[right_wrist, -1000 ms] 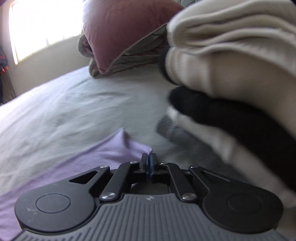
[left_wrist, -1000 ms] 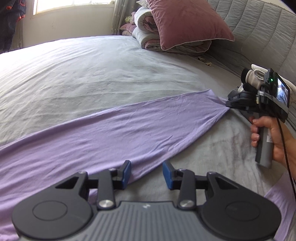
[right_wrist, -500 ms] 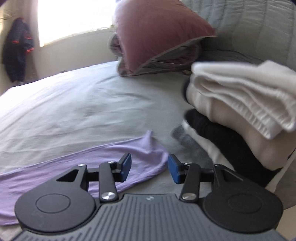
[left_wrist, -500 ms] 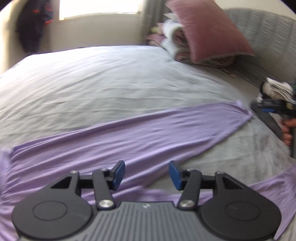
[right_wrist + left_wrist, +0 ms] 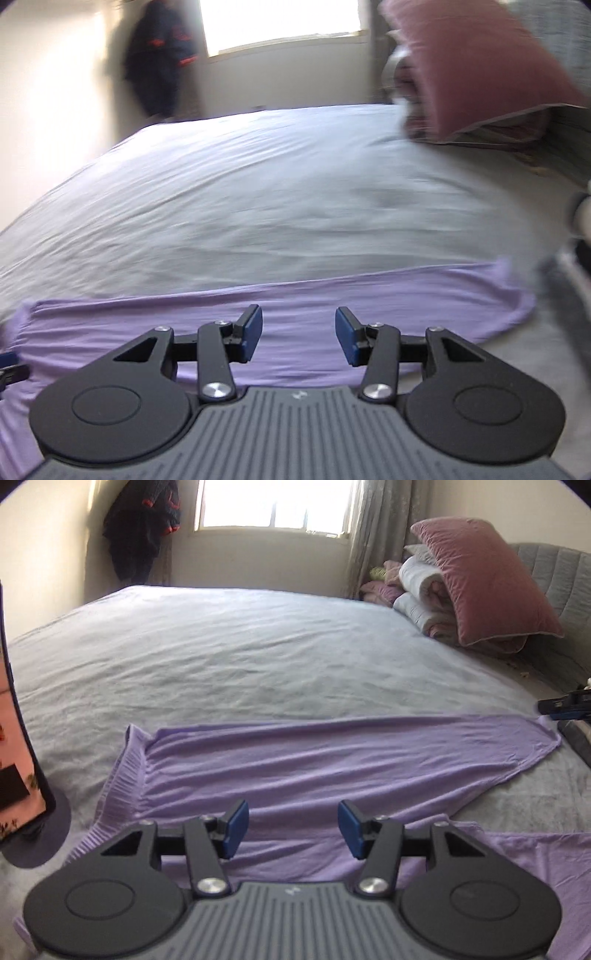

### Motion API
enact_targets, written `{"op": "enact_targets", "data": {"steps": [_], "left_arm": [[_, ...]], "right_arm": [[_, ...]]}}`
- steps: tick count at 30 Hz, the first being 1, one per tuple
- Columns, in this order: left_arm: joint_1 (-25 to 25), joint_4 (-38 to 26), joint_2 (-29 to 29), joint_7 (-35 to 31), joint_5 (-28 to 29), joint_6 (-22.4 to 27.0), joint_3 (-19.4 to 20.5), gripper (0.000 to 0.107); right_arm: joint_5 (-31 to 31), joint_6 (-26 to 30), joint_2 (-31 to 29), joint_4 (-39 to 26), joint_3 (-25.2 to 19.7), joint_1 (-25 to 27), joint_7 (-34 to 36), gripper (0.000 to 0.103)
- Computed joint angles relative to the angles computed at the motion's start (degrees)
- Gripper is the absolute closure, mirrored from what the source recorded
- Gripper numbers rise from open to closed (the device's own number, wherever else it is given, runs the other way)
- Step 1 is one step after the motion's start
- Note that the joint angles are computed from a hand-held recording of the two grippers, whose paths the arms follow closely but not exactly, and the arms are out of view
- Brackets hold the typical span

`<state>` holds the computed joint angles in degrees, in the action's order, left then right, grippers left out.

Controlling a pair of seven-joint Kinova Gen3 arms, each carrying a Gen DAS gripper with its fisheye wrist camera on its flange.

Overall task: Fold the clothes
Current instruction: 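Move the left gripper to the ribbed waistband of the sweatshirt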

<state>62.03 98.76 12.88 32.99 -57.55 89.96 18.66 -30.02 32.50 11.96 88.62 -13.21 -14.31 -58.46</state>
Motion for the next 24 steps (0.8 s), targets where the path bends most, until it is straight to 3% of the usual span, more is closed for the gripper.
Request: {"op": "enact_targets", "data": {"steps": [8, 19, 20, 22, 24], "left_arm": [[0.4, 6.14, -2.16, 2.22, -0.01, 0.16, 1.75, 0.053], [0.86, 12.66, -7.04, 11.04, 7.62, 4.61, 6.51, 0.054], [1.14, 12.82, -7.15, 11.34, 8.45, 5.11, 6.6, 0.055], [0.0, 12.0, -6.2, 9.15, 11.04, 6.52, 6.78, 0.068], [-0.34, 11.1, -5.94, 7.61, 11.87, 7.1, 6.51, 0.068]], "right_arm": [[6.25, 1.95, 4.0, -6.26, -2.36, -11.13, -8.7, 0.055], [16.88, 4.68, 13.97, -18.0, -3.49, -25.49, -14.11, 0.055], [17.86, 4.88, 14.78, -18.77, -3.23, -26.72, -14.69, 0.055], [19.8, 5.44, 16.31, -20.29, -2.58, -29.09, -15.99, 0.055], [22.46, 5.46, 17.39, -21.27, -1.16, -31.73, -17.92, 0.055]]}}
